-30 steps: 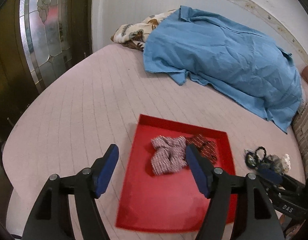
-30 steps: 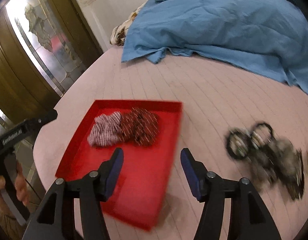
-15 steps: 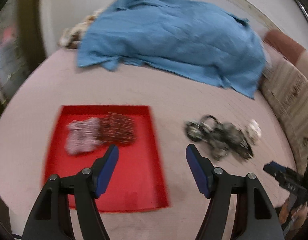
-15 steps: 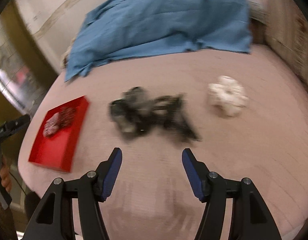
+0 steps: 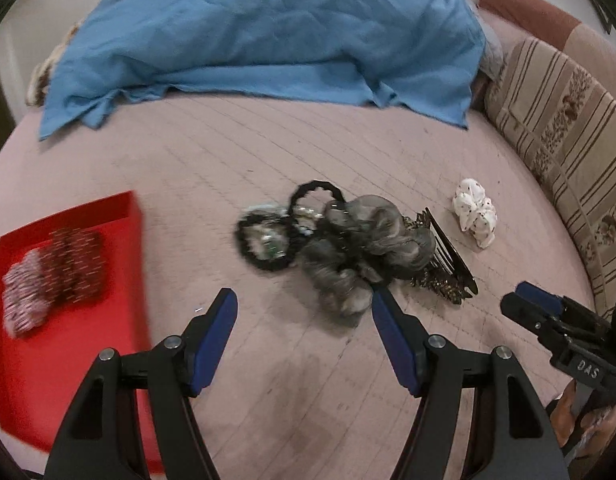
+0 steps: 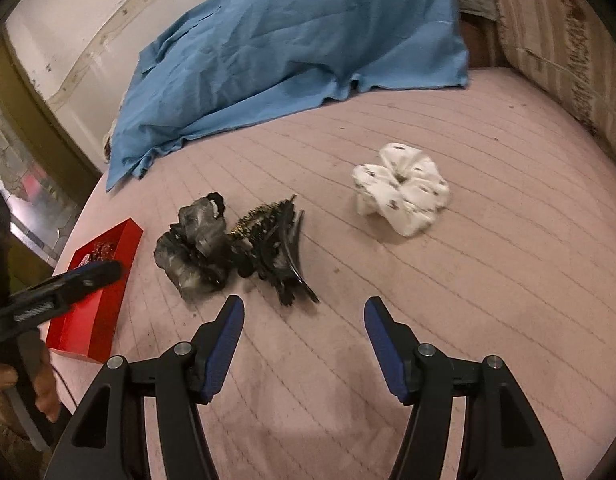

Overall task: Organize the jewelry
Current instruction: 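Withdraw both open tools from the tray toward the remaining pile, then grasp the grey sheer scrunchie with the left tool while the right tool grasps the black claw clip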

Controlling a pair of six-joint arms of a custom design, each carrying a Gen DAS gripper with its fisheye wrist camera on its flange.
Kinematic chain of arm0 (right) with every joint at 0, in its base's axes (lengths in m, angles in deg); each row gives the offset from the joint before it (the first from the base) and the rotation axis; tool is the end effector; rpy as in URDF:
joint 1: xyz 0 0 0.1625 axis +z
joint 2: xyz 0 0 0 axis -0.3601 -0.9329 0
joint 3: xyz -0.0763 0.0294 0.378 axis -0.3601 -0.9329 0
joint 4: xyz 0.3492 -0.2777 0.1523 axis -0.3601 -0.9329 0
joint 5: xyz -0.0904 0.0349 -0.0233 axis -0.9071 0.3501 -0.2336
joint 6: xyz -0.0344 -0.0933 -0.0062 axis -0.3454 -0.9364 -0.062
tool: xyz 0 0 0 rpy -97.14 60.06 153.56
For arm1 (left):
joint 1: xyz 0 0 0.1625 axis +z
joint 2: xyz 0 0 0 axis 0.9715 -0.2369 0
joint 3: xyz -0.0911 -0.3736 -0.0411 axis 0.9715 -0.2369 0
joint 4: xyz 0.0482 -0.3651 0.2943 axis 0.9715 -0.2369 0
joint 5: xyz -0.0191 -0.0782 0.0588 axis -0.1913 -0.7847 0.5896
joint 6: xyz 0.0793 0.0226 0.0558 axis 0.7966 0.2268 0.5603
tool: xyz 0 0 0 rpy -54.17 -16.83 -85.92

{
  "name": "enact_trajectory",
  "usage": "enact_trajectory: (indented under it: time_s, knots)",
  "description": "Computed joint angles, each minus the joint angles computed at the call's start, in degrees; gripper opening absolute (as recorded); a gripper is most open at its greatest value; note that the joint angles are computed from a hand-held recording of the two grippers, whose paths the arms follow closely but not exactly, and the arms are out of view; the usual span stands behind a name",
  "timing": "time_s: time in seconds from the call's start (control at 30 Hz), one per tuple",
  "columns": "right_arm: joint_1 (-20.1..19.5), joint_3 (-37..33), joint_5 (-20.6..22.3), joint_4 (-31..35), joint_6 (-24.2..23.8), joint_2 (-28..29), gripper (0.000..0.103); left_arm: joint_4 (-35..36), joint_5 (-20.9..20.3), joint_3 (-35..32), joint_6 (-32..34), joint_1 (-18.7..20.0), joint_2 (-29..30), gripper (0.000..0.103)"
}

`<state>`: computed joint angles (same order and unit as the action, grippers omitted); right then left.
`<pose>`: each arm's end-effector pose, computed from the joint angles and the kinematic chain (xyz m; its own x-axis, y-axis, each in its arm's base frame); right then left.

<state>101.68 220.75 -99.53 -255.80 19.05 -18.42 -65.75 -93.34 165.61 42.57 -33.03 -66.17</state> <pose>0.0382 -0.4451 0.2340 -0.9055 -0.0332 0.4231 -0.2699 0.8143 -0.5138 -0.2500 -0.5073 0.0395 -0.7780 0.2312 -0.5842 0.4651 0.8371 -0.2881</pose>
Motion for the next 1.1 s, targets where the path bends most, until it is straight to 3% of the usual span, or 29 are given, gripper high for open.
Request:
enact_trajectory:
  time_s: [0.27, 0.5, 0.53, 0.63, 0.87, 1.1]
  knots:
    - [0.79, -6.17, -0.62, -0.94, -1.12, 9.17, 0.044, -0.84, -5.45, -6.58, 0.20, 4.67, 7.38, 0.069]
    - [0.33, -9.82, -2.02, -0.85, -0.17, 14.15, 0.025, -2.29, -8.36, -8.14, 0.88, 6.45, 9.35, 0.069]
    - [0.18, -10.04, -1.90, -0.77, -0.03, 14.43, 0.024, -2.97, -8.99, -8.10, 1.33, 6.55, 9.53, 0.066]
    - [-0.24, -10.22, -0.88, -0.34, 0.32, 14.75, 0.011, -1.91, -11.18, -8.74, 1.46, 6.94, 9.90, 0.013]
    - [-0.52, -8.70, 0.94, -0.38, 2.14, 12.66, 0.006, -3.89, -10.14, -6.10, 1.27, 4.27, 7.62, 0.012]
    - [-1.09, -4.93, 4.63, 1.60, 4.99, 5.87, 0.006, -5.65, -10.74, 0.27, -1.31, 0.64, 0.19, 0.012]
